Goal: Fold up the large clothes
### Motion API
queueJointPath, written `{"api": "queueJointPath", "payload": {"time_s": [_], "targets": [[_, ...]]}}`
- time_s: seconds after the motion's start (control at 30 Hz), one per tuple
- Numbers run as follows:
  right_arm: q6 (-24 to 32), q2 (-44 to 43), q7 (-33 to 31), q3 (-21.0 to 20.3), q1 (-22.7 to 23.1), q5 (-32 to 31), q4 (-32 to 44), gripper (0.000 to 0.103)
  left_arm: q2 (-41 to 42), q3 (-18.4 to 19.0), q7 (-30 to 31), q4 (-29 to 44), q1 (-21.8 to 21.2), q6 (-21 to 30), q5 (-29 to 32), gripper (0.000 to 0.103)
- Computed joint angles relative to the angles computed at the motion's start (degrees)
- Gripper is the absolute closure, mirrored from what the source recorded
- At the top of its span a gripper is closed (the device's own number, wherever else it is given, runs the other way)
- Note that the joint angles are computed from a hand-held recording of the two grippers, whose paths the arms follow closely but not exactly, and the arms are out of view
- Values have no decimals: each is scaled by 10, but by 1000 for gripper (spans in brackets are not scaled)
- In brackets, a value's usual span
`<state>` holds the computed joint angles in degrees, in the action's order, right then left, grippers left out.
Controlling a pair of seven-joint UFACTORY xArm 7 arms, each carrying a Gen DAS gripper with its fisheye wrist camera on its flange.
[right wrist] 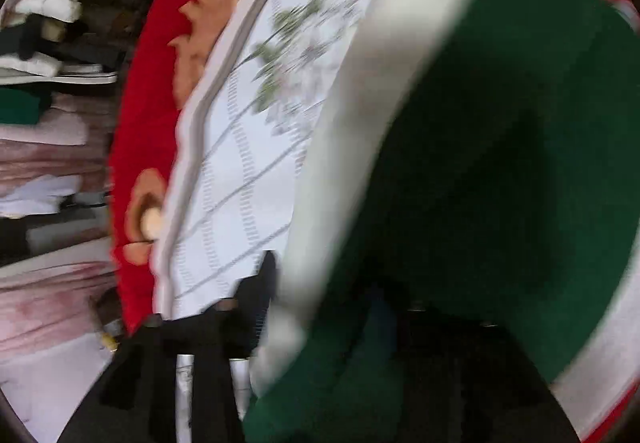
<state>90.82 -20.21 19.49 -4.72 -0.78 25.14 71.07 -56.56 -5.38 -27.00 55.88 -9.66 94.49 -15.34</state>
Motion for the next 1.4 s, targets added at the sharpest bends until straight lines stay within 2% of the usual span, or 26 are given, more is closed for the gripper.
{"api": "queueJointPath", "payload": {"time_s": [0.1,0.17,0.27,0.37,0.4,0.47,0.57,0.63,0.7,0.77,0.83,0.9,0.97,1.0,1.1,1.17,1.23,1.33,1.4], "targets": [[-13,-35,-28,-30,5,95,-40,51,-57,20,-36,-8,20,59,6,20],[-9,-67,-44,-42,1,101,-47,51,-80,17,-58,-12,29,97,-1,20],[12,-127,-51,-63,-22,56,-53,49,-82,-7,-68,-27,24,111,-18,20],[39,-175,-53,-88,-65,-35,-57,44,-61,-66,-60,-49,25,115,46,17],[48,-185,-57,-100,-84,-72,-59,44,-64,-69,-65,-69,28,114,57,16],[61,-190,-59,-122,-113,-116,-66,43,-78,-55,-84,-103,33,102,49,7],[36,-182,-72,-169,-157,-137,-100,42,-80,-56,-78,-106,21,97,60,5],[7,-166,-85,-198,-172,-103,-130,42,-75,-62,-66,-99,10,96,71,5],[-26,-147,-110,-239,-174,-16,-176,34,-69,-64,-57,-93,4,96,77,5],[-58,-140,-128,-246,-184,37,-219,33,-58,-67,-50,-86,0,96,82,5],[-78,-151,-145,-224,-198,38,-235,43,-42,-73,-41,-75,-3,95,90,5],[-79,-167,-144,-211,-209,40,-242,70,-24,-84,-39,-58,-6,95,96,5],[-78,-190,-125,-207,-224,49,-250,80,-11,-91,-37,-44,-8,97,103,5],[-73,-207,-108,-204,-234,46,-251,82,-7,-93,-37,-37,-8,98,109,5],[-27,-268,-56,-206,-263,5,-237,83,17,-100,-46,-2,-3,100,118,5],[32,-314,-18,-222,-289,-37,-215,83,21,-95,-53,16,-1,106,117,5],[110,-356,9,-241,-313,-102,-170,83,28,-91,-56,42,2,115,119,5],[258,-402,4,-259,-318,-225,-82,81,17,-87,-58,54,2,127,118,5],[370,-423,-9,-280,-308,-285,-51,69,9,-86,-57,48,3,126,116,6]]}}
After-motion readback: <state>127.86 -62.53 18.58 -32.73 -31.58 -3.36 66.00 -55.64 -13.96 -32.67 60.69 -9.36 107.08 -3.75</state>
